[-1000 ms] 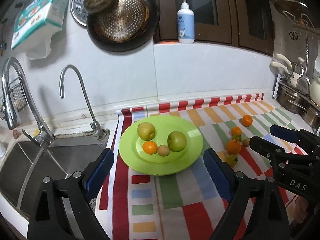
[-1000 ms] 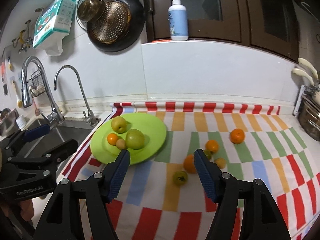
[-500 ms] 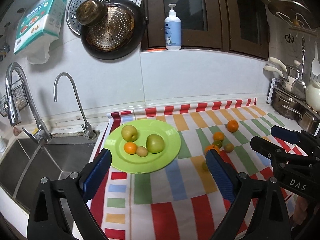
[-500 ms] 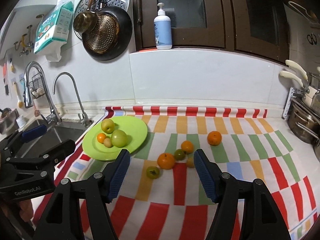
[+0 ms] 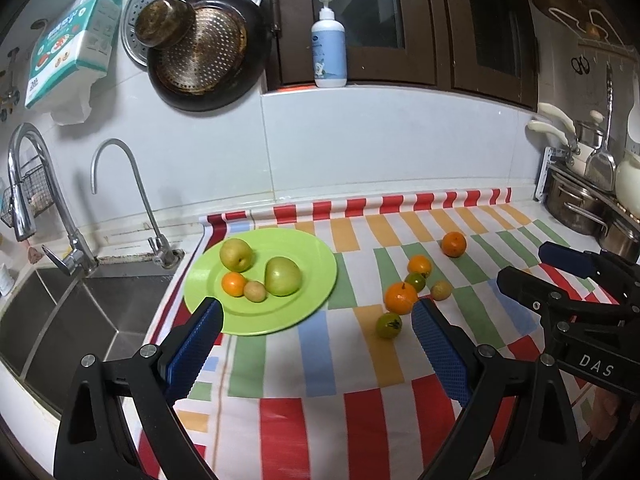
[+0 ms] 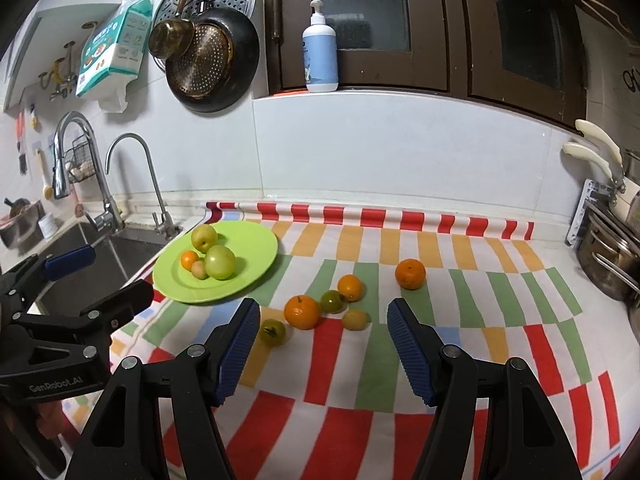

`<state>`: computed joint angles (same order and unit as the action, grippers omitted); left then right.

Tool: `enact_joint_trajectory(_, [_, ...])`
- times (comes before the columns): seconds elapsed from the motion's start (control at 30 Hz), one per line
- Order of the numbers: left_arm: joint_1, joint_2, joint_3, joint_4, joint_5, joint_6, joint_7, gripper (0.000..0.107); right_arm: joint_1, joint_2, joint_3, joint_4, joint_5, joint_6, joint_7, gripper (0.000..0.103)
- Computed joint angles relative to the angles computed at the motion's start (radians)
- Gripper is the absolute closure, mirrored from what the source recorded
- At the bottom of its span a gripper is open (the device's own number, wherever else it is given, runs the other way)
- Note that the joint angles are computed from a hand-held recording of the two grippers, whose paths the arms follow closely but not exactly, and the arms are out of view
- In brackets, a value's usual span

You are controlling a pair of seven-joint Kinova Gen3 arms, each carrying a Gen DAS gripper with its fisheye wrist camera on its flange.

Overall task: Organize fruits
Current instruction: 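Withdraw the right gripper from the plate toward the remaining fruit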

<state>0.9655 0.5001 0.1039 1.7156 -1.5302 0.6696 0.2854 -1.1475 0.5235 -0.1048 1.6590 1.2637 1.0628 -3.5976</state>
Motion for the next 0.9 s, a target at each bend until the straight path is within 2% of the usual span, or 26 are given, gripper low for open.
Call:
enact_joint_trajectory(0.17, [0.008, 0.038, -0.006, -0.045, 0.034, -0.004, -0.047, 0.011, 0.036, -0.013, -0.004, 0.04, 0.008, -0.058, 0.006, 0.036])
enact_joint_trajectory(0.33, [0.009, 0.074, -0.031, -0.094, 0.095, -0.049, -0.113, 0.011, 0.078, -0.015, -0.003, 0.068, 0.018, -0.127, 0.021, 0.036])
enact_joint_trajectory(0.63, [-0.007, 0.157, -0.061, -0.206, 0.276, -0.133, -0.327, 0.012, 0.153, 0.004, 0.018, 0.084, 0.013, -0.262, 0.07, 0.036])
enact_joint_trajectory(0.87, [-0.054, 0.225, -0.041, -0.298, 0.448, -0.164, -0.535, 0.025, 0.188, 0.039, 0.053, 0.08, -0.016, -0.356, 0.113, 0.037])
enact_joint_trajectory(0.9, [-0.066, 0.235, -0.031, -0.314, 0.477, -0.164, -0.573, 0.029, 0.194, 0.045, 0.057, 0.076, -0.025, -0.37, 0.126, 0.04])
